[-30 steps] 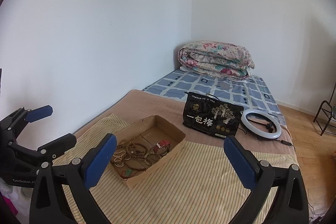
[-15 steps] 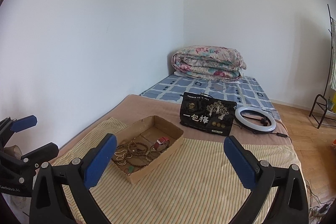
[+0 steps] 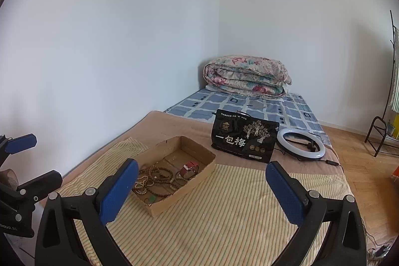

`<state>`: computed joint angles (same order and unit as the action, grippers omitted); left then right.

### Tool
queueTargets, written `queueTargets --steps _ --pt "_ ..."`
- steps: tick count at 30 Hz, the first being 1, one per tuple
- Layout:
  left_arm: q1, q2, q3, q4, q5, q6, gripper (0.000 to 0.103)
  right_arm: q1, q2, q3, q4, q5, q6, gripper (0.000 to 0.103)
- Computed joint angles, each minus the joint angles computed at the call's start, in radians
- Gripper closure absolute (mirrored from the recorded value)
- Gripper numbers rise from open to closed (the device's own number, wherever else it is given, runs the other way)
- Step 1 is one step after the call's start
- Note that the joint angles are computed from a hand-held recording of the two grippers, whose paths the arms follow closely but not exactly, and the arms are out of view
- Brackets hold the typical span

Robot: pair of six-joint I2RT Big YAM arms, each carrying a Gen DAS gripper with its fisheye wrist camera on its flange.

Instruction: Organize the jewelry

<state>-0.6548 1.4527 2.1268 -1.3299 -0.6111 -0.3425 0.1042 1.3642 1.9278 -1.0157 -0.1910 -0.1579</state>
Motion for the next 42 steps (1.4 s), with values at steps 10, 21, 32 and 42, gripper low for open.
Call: queueTargets --steps 10,21,32,42 --pt "-0.010 -0.002 0.002 0.008 -0.019 0.018 0.000 -0.002 -0.004 -0.007 0.011 -0.006 0.006 0.000" --pt "-0.013 -0.001 0.005 0.006 -0.025 0.021 0.000 -0.007 -0.008 -0.011 0.012 -0.007 0.003 0.000" --pt "-0.013 0.005 0.020 -0.011 -0.028 0.018 0.000 -0.012 -0.007 -0.006 0.013 -0.006 0.004 0.000" --pt "-0.008 0.010 0.032 -0.025 -0.024 0.011 0.000 -0.015 -0.009 -0.008 0.013 -0.012 0.005 0.000"
